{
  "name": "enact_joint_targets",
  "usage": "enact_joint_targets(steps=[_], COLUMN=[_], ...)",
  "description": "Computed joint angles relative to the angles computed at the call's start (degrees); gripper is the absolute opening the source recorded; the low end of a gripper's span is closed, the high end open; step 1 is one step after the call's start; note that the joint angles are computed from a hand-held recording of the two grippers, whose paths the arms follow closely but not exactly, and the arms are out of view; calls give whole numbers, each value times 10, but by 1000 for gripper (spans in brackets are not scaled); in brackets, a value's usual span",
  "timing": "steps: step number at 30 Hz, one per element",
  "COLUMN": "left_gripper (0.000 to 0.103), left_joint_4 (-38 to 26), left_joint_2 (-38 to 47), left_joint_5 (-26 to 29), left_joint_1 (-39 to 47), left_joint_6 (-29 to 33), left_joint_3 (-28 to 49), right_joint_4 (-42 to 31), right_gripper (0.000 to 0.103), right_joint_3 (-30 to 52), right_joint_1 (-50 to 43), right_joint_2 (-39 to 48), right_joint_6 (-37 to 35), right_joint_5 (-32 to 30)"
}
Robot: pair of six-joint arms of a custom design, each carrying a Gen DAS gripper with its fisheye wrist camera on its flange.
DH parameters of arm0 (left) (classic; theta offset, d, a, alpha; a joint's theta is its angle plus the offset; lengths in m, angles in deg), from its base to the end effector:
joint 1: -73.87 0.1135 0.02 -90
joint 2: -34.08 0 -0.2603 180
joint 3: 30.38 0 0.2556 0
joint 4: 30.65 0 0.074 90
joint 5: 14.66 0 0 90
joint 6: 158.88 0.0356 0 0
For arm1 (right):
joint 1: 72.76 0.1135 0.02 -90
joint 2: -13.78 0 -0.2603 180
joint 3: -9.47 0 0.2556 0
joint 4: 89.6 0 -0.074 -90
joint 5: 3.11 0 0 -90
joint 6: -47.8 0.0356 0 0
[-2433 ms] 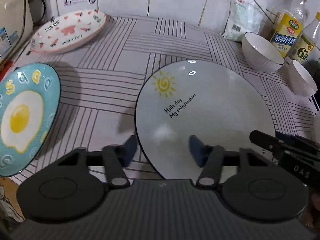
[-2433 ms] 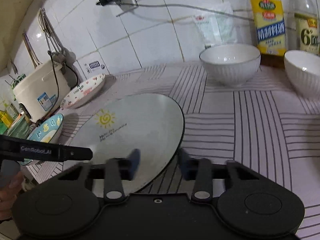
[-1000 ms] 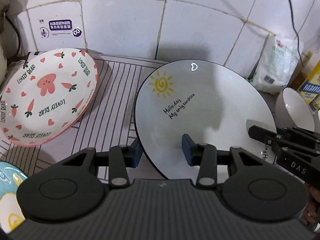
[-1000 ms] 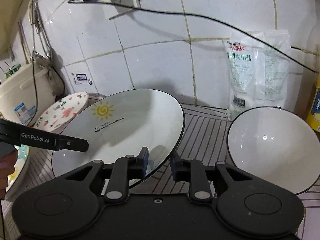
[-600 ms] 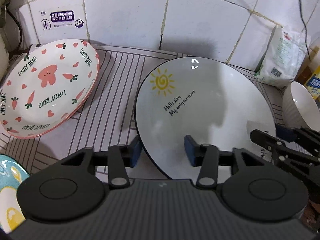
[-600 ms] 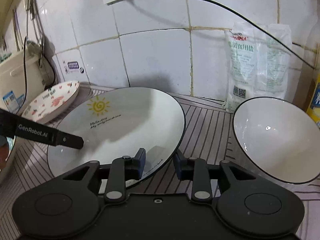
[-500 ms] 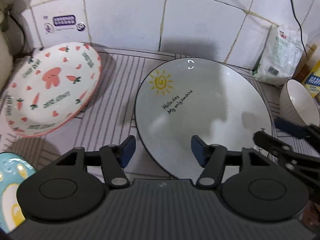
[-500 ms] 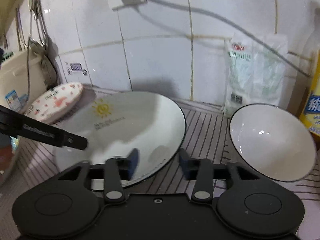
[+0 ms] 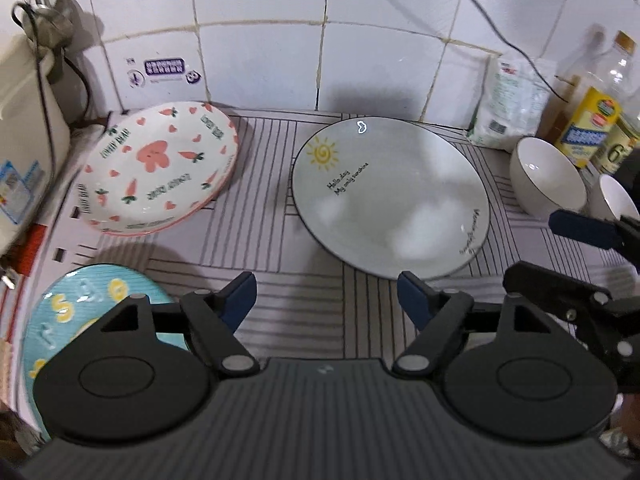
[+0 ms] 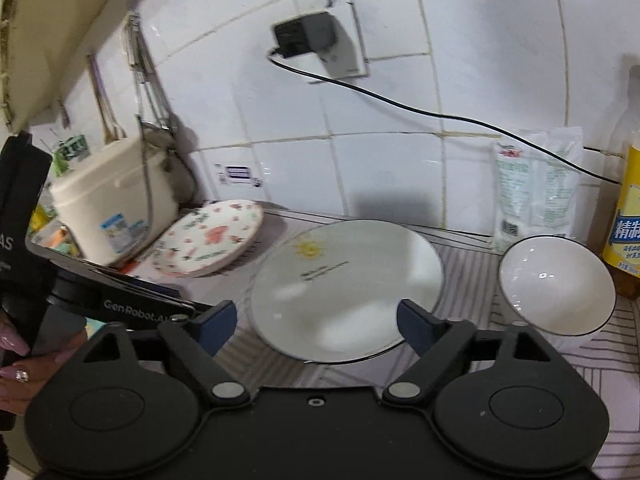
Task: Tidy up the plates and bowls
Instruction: 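Move both grippers to the rim of the blue egg plate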
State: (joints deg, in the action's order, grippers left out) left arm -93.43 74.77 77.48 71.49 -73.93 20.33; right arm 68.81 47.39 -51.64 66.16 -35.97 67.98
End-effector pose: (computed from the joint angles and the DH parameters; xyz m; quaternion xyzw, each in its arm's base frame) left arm 0.1405 -0.0072 0.2404 -0.0161 0.9474 -0.0383 0.3174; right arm 0.1784 0.0813 0.1925 -0.1878 0.8620 0.2480 0.4001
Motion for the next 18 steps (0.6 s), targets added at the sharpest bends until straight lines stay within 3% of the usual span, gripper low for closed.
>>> enact_joint_targets(steps=[5,10,14,18], left_gripper=[82,86,87,88], left_joint_4=[-93,-178,-255,-365], left_joint_2=[-82,-144,-153,-122], left_joint_5=[41,115,215,317], left_joint_1=[75,223,414,678], left_joint_6=[74,192,353,619], left_joint_3=[14,25,36,40], right_joint_4=[-87,-132,-149,-159], right_gripper=[91,91,91,91], right_joint_3=[23,36,45,54], right_joint_1=[56,127,188,251], right_joint_2=[-51,-81,-86,-83], right_joint_6=[26,57,83,107], right_joint_5=[31,63,90,123])
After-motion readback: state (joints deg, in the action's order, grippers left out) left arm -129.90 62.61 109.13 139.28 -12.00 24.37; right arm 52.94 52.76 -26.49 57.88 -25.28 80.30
